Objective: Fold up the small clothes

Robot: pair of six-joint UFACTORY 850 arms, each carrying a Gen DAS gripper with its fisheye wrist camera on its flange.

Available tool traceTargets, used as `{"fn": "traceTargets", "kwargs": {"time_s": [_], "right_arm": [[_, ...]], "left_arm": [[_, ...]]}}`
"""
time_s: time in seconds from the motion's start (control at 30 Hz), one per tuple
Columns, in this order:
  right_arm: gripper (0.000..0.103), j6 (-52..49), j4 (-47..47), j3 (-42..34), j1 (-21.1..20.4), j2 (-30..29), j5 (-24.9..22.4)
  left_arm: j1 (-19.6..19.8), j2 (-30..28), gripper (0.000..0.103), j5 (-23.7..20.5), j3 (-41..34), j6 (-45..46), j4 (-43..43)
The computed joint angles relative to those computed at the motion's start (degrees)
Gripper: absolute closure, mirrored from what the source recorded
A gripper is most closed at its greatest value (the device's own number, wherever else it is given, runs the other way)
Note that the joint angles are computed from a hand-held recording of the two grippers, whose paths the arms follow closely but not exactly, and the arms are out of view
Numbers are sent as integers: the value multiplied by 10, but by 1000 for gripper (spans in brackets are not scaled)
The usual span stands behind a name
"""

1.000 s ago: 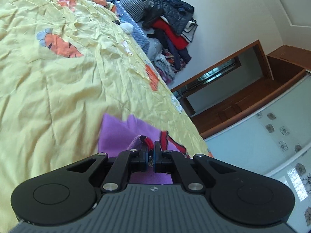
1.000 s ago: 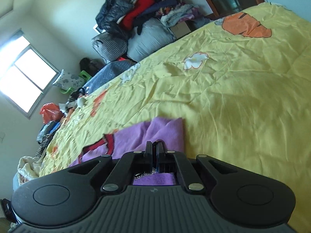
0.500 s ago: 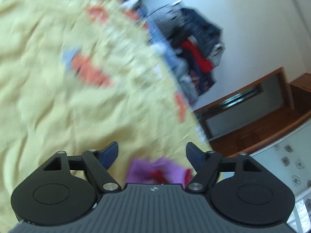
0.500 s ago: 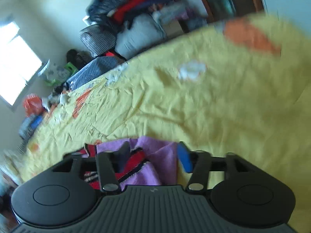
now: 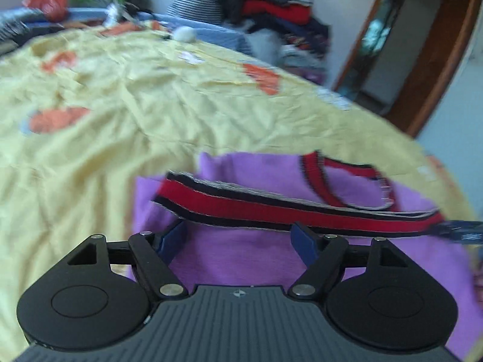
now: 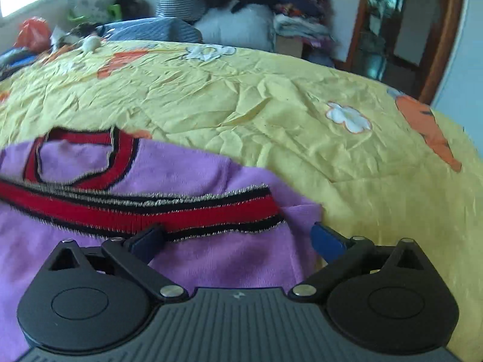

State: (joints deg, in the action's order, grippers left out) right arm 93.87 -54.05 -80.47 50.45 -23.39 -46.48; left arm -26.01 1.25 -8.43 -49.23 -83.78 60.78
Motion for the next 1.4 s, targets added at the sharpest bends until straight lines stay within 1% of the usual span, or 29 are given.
{"fn": "traceTargets", "kwargs": {"time_s": [0.03,0.07,0.1,0.17,0.23,0.33,0.37,0.4,0.43,0.5,0.57,0.63,0.7,0.8,0.9,1.0,1.03,1.07,1.17,1.27,1.37,1.4], "right_arm": [[0,2,0,-5,6,1,-16],[0,12,-21,-8,19,3,-37],[0,14,-44,-14,34,0,-59],[0,-11,-51,-31,62,-9,-79],[0,18,-104,-23,96,-15,-81],[0,-20,-88,-57,119,-52,-81],[0,-29,-79,-69,123,-66,-91],[0,-23,-80,-70,125,-73,-98],[0,8,-100,-51,125,-63,-86],[0,70,-105,-6,107,-31,-34],[0,128,-99,25,94,-2,-15],[0,147,-93,35,96,16,-7],[0,162,-96,35,111,24,-23],[0,177,-113,42,133,33,-19],[0,175,-106,43,150,28,-28],[0,137,-61,38,150,10,-44],[0,132,-62,42,151,8,-50],[0,147,-83,52,156,12,-53],[0,147,-62,48,161,19,-60],[0,173,-79,66,180,35,-68],[0,154,-49,71,185,29,-93],[0,176,-68,90,190,40,-86]], "left_arm": [[-11,5,20,-29,-3,-19,14],[-24,17,16,-50,3,-61,50],[-38,27,9,-73,9,-117,100],[-71,36,7,-123,13,-167,141],[-106,38,6,-158,17,-197,167],[-146,21,6,-204,13,-196,158],[-151,15,6,-208,12,-187,144],[-152,11,6,-202,13,-176,126],[-151,4,5,-200,13,-167,111],[-159,0,3,-219,21,-188,147],[-161,4,2,-219,26,-184,144],[-161,12,2,-219,30,-180,132],[-159,20,2,-215,34,-176,121],[-163,30,2,-220,39,-173,110],[-166,42,2,-220,49,-173,104],[-170,53,2,-227,58,-168,101],[-170,56,3,-227,60,-161,93],[-170,60,3,-229,64,-156,87],[-175,82,2,-238,81,-144,73],[-177,113,2,-242,107,-134,53],[-186,142,1,-252,135,-119,43],[-191,148,0,-263,143,-111,38]]}}
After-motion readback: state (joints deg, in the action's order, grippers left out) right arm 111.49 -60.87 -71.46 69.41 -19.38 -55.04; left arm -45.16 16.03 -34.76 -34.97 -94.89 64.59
